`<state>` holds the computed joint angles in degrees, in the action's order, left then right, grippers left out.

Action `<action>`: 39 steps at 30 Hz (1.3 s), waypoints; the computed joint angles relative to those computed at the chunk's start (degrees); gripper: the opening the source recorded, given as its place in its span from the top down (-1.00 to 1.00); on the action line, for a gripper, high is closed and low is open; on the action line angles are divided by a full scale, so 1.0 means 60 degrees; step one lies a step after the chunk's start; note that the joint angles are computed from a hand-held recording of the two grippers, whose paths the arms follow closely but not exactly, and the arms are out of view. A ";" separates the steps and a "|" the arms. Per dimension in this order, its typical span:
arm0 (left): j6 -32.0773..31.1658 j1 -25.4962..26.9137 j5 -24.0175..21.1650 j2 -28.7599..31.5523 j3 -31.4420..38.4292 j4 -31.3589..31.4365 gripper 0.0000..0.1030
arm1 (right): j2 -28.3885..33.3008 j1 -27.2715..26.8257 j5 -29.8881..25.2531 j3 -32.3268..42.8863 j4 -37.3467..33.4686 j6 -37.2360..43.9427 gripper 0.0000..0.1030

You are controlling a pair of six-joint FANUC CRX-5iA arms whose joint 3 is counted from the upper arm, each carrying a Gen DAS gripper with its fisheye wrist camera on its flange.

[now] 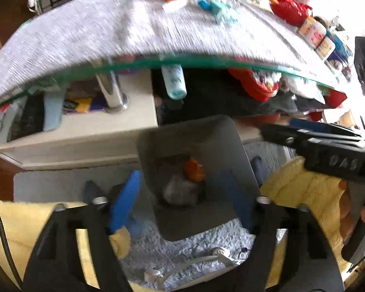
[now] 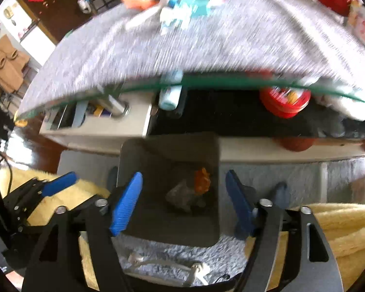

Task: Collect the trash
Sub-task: 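Carry the bag and wrapper down to the bin and open both tools, then grasp the white tube with the left tool while the right tool grasps the blue paper scrap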

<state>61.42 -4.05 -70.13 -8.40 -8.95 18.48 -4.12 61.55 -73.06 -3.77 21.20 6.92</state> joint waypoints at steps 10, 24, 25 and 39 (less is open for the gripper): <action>0.0015 0.0276 0.0161 0.0252 0.1295 0.0384 -0.84 | -0.0202 -0.0365 -0.0654 0.0488 0.1421 -0.0113 -0.85; 0.0478 -0.0132 0.0353 0.1802 0.3598 -0.0040 -0.84 | 0.0716 -0.1620 -0.0106 0.1629 0.1264 0.1301 -0.85; 0.0490 -0.0166 0.0317 0.1910 0.3712 -0.0067 -0.84 | 0.0823 -0.1741 0.0046 0.1711 0.1146 0.1451 -0.85; 0.0450 -0.0564 -0.0006 0.3174 0.4670 -0.0219 -0.84 | 0.1909 -0.2843 0.1043 0.2483 -0.0710 0.2694 0.04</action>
<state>64.12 -7.43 -70.16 10.65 19.07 17.16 7.34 44.50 -66.80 11.12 16.94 23.09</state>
